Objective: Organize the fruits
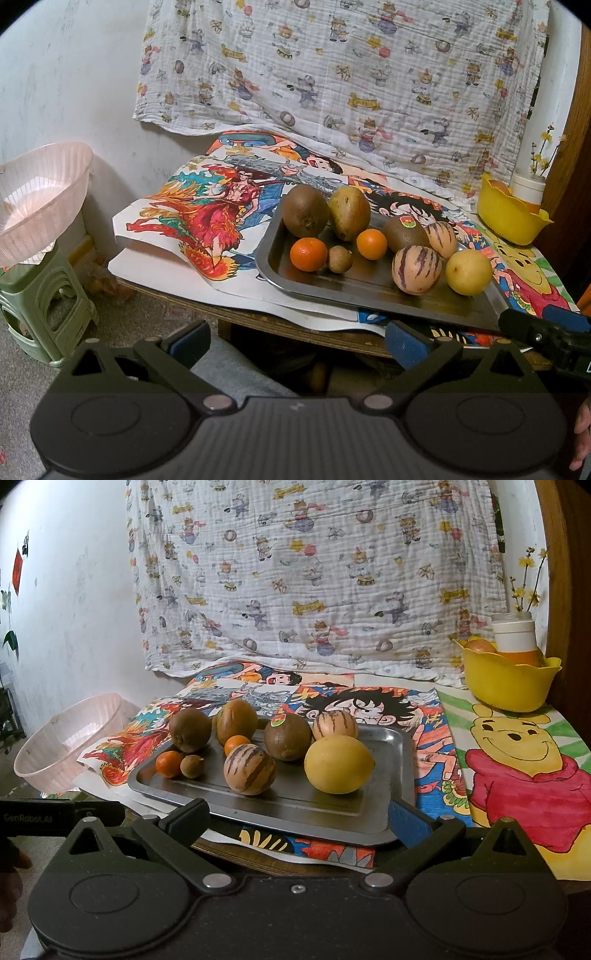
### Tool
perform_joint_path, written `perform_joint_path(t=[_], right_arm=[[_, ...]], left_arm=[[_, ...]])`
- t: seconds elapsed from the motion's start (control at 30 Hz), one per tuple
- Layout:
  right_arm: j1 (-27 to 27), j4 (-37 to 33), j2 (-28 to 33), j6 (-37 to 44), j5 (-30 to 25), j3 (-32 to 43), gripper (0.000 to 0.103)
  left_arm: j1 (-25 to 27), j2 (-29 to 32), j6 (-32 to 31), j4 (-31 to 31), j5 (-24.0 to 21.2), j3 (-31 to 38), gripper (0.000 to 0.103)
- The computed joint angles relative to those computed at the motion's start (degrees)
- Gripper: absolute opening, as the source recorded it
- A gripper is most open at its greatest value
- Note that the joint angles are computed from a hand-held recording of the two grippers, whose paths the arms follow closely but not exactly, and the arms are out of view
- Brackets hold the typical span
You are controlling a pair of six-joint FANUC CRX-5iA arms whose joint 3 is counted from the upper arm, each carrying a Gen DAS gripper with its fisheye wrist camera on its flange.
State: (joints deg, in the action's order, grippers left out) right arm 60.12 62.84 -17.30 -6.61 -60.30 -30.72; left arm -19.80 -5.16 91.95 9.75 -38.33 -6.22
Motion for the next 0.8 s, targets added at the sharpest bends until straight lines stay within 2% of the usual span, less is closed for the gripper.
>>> perform_joint_path(t=[0.33,0.57,0.7,0.8], right_arm=[[0.1,-0.1,0.0,0.0,0.1,0.0,0.102],[0.0,-0.2,0.0,0.1,0.0,0.2,0.102],[0.2,-0.1,0.1,-0.2,-0.1,0.0,0.102],[0.2,-0.2,0.1,-0.2,0.0,0.0,0.102]], left_arm=[[0.0,0.1,0.2,-0.2,-0.2,0.2,0.102],[-1.2,0.2,4.7,-5.7,-2.2,1.7,0.102],[-0.8,0.4,5.5,-4.9,-3.2,1.9,0.102],[0.0,0.2,3.8,-1.7,-2.5,0.9,0.102]])
